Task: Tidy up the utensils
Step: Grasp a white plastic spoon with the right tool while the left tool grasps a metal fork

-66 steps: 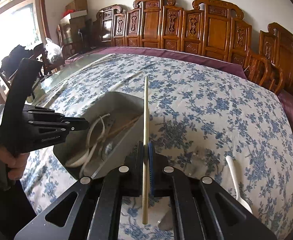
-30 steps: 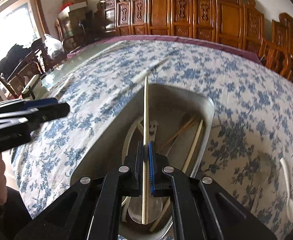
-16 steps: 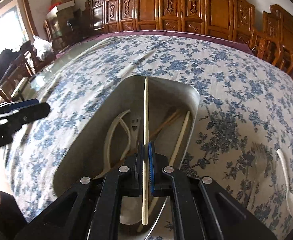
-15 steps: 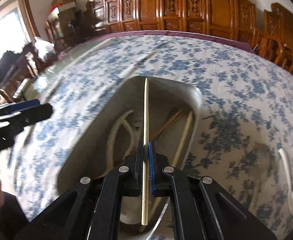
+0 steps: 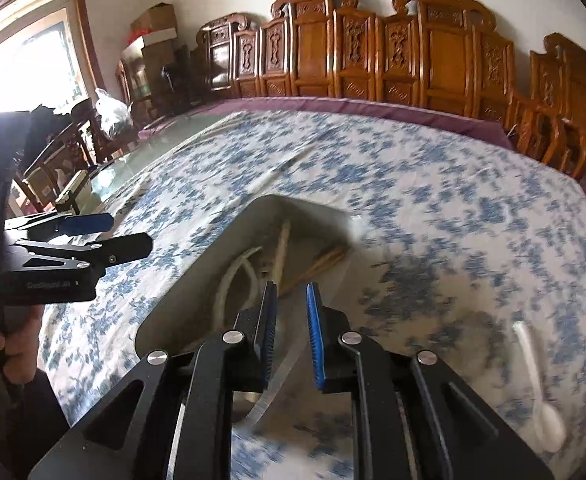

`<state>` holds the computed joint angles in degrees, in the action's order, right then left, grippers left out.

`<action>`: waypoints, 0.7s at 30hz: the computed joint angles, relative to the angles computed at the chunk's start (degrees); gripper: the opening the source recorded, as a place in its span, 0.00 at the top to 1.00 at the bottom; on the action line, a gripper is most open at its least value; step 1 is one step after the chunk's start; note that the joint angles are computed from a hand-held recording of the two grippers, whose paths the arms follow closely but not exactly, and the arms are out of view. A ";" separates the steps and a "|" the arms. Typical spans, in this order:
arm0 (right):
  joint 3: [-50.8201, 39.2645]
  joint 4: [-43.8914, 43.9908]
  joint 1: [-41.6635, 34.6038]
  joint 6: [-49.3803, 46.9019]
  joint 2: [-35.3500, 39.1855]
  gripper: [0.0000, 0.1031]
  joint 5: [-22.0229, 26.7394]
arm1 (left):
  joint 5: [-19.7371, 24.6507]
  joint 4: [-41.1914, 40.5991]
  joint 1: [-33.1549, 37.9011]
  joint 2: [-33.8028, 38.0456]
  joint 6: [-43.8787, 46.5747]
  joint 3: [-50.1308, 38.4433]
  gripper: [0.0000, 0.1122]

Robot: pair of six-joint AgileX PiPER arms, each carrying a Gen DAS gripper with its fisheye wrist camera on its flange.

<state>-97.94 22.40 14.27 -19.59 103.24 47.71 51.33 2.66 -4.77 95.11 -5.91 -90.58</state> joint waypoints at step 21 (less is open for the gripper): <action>6.75 4.10 -23.57 -21.71 0.51 0.67 -0.13 | 6.98 7.25 -18.76 2.60 -10.35 -7.40 0.23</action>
<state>-91.19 26.50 -9.30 -41.29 103.76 47.58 58.31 9.92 -23.52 97.71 -16.26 -97.98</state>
